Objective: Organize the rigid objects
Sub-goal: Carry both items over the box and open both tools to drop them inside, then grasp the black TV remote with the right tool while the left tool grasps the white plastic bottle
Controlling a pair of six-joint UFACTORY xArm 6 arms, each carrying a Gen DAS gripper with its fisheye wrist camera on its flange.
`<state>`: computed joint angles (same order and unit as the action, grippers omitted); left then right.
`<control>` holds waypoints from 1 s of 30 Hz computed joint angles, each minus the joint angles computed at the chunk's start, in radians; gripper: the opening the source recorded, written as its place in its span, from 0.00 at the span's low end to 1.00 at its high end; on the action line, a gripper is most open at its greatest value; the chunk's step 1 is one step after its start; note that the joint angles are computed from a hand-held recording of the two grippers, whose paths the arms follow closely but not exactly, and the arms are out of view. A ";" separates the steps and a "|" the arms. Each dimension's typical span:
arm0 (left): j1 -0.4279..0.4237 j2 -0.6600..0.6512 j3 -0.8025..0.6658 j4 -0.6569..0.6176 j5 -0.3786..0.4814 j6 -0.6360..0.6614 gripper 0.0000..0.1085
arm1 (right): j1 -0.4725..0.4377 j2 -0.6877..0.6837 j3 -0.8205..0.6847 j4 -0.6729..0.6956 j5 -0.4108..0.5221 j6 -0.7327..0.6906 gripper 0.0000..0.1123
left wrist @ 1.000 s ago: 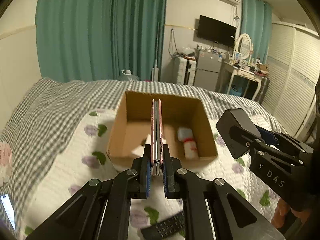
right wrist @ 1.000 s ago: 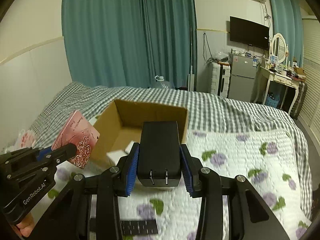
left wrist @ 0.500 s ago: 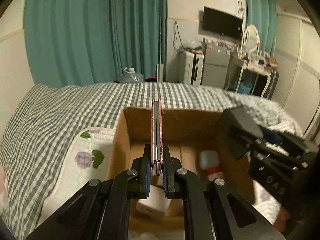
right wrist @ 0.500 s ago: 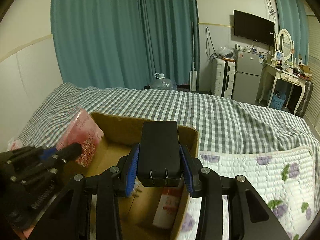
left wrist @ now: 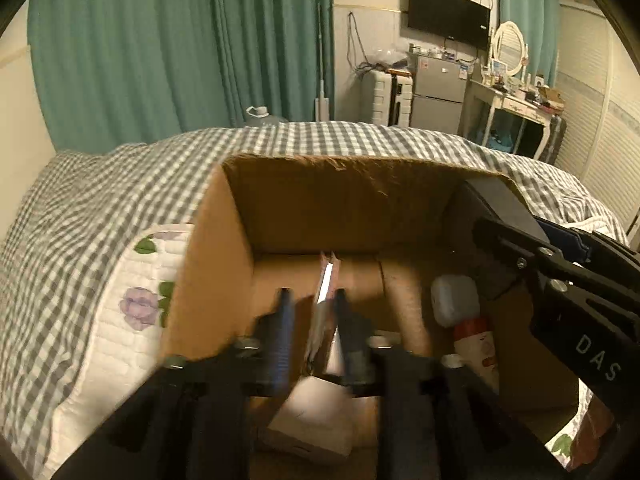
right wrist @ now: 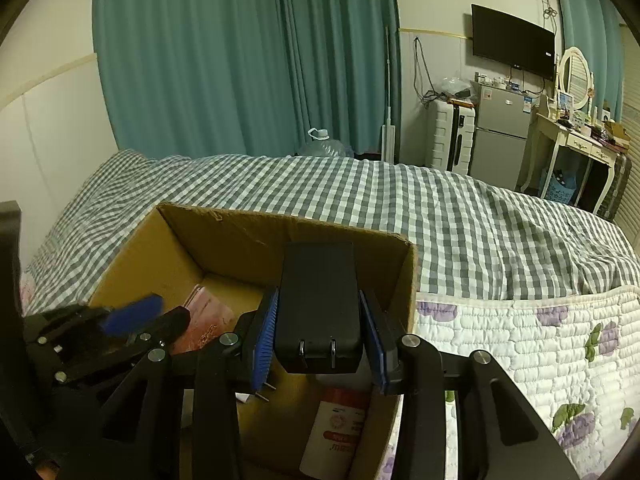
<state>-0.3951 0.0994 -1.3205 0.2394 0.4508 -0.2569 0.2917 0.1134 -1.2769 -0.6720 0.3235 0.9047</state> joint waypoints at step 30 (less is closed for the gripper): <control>0.082 -0.277 0.233 0.053 -0.095 -0.060 0.59 | 0.072 -0.089 0.010 -0.057 0.117 0.029 0.67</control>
<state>-0.3136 -0.1778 -1.0878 0.2921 0.3561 -0.3165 0.3634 0.0245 -1.2672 -0.7286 0.4401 0.9341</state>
